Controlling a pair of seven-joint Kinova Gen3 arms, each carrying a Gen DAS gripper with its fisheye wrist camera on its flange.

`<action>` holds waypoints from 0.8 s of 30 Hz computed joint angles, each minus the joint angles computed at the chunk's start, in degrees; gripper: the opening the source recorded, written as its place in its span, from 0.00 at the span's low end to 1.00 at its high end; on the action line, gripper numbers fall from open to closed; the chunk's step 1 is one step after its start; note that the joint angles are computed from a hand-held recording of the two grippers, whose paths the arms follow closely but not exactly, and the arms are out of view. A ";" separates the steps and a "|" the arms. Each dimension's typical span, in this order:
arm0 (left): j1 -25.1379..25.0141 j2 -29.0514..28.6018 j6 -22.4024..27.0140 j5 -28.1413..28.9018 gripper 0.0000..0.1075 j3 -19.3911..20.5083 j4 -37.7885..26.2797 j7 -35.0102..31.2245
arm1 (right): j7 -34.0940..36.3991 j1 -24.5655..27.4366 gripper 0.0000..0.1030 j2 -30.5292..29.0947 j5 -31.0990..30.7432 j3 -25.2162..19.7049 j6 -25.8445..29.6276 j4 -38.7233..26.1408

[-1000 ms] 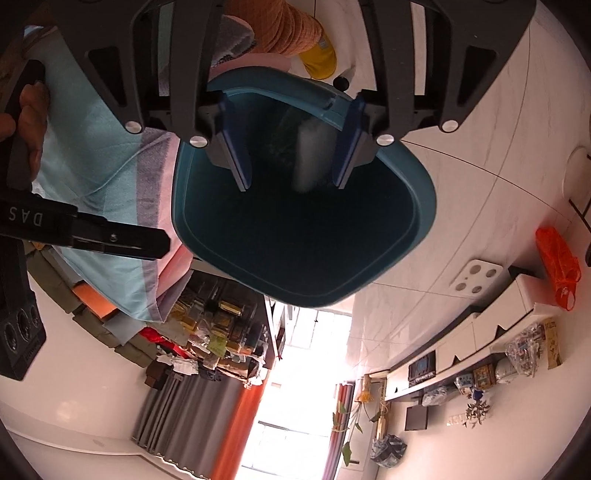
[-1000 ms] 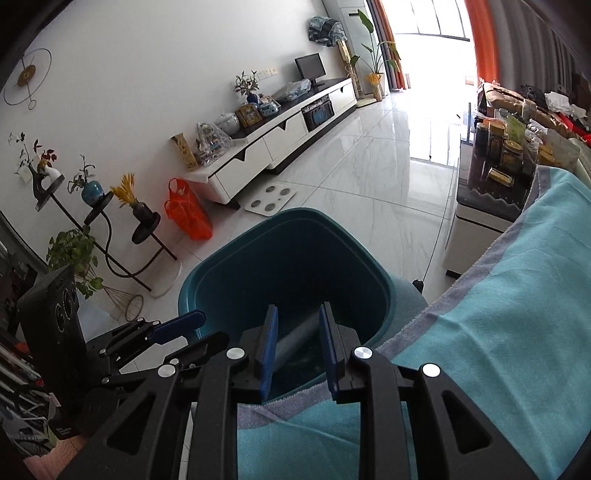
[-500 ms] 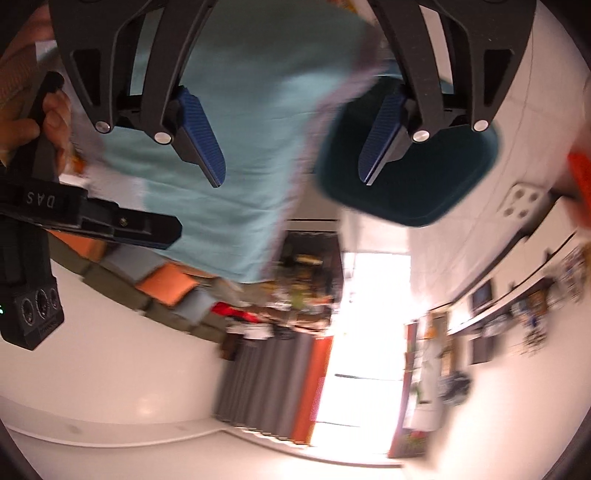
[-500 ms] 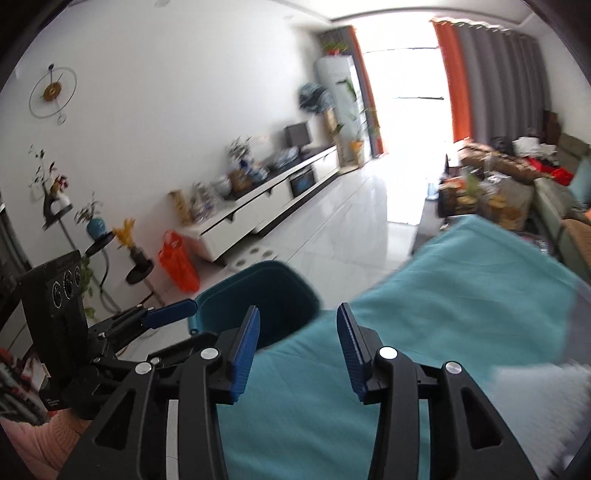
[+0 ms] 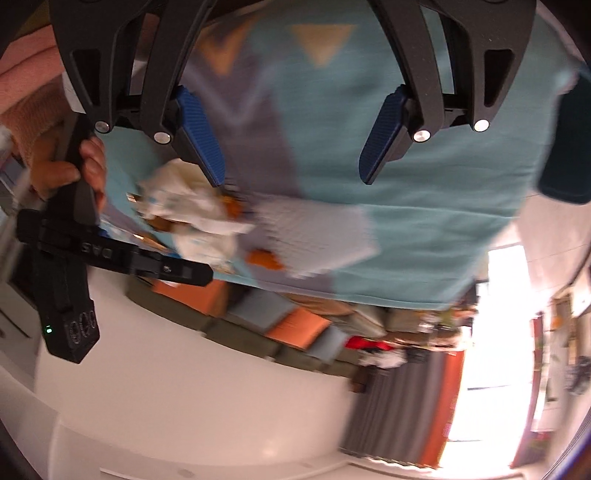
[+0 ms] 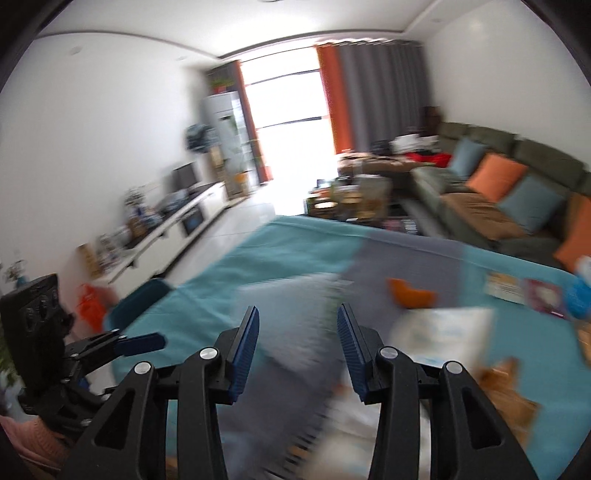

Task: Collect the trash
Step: 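Grasp the gold foil wrapper with the right tool while the left tool grasps a paper cup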

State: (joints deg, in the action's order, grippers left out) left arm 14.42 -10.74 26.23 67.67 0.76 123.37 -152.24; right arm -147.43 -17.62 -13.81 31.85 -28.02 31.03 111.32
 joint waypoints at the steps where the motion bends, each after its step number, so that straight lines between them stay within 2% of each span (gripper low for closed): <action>1: 0.25 0.60 0.26 1.41 0.69 0.90 -0.18 -1.42 | -1.00 0.79 0.41 -1.51 0.21 0.01 1.15 1.02; 7: 2.27 5.93 3.90 0.54 0.69 4.49 -4.29 -0.67 | -4.00 6.10 0.41 -7.75 -0.44 -1.41 7.09 5.78; 10: 2.50 7.97 5.05 -0.08 0.68 5.98 -5.73 -0.01 | -3.98 7.90 0.42 -9.82 -1.66 -1.49 7.89 8.39; 14: 2.93 11.27 5.92 -4.34 0.66 8.12 -9.03 4.53 | -1.50 9.08 0.44 -11.39 -3.60 -0.91 8.34 10.86; 17: 2.82 14.27 7.41 -7.57 0.62 9.28 -11.82 8.45 | -1.44 11.36 0.44 -11.14 -2.80 -3.53 9.10 11.79; 22: 1.55 18.16 10.26 -8.67 0.44 11.17 -14.99 10.14 | -1.42 12.37 0.43 -11.57 -2.83 -3.95 8.96 12.94; 24: 1.41 18.99 10.42 -8.87 0.37 11.94 -15.65 10.36 | -0.79 12.41 0.40 -11.40 -3.16 -3.36 8.77 12.86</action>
